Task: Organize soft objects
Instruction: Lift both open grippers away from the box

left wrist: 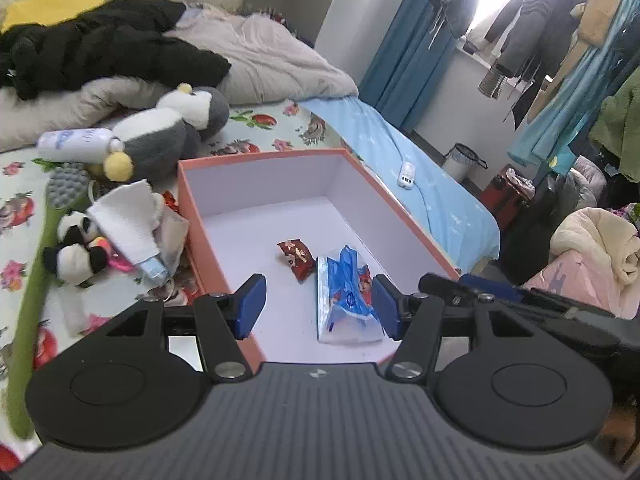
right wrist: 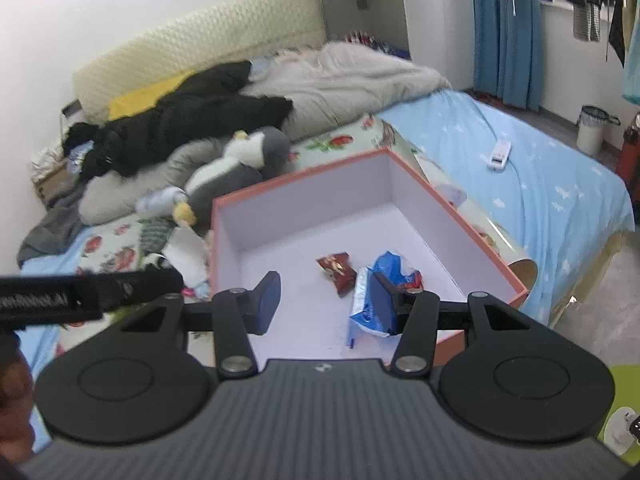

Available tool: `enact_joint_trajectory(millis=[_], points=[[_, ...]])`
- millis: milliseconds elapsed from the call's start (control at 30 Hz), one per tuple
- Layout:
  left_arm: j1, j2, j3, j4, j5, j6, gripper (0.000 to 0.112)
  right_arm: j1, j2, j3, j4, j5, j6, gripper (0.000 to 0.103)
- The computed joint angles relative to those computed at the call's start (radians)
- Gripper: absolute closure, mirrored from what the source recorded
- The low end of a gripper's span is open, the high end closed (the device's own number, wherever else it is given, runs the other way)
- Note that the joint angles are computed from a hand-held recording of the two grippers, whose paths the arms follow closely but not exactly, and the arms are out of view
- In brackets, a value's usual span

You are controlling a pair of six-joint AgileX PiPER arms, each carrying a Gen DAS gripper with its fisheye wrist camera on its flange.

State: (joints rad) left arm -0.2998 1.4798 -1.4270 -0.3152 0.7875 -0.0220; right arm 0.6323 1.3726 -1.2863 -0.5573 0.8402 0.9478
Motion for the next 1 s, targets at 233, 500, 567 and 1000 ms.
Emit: enact_joint_trajectory(millis=[233, 500, 567, 1000], points=[[-0.020, -0.250, 0.160, 0.092, 0.005, -0.073, 0.048, 0.211, -0.103, 0.018, -0.135, 0.133, 0.149, 0.051], [-0.042, -0.469, 0.289, 0.187, 0.046, -0.166, 0.044, 0.420, -0.141, 0.030, -0.245, 0.249, 0.286, 0.051], [-0.036, -0.510, 0.316, 0.206, 0.055, -0.192, 0.044, 0.442, -0.135, 0.033, -0.252, 0.250, 0.293, 0.050], [0.338, -0.643, 0.404, 0.003, 0.201, 0.065, 0.044, 0.545, -0.065, 0.042, -0.247, 0.210, 0.361, 0.050]])
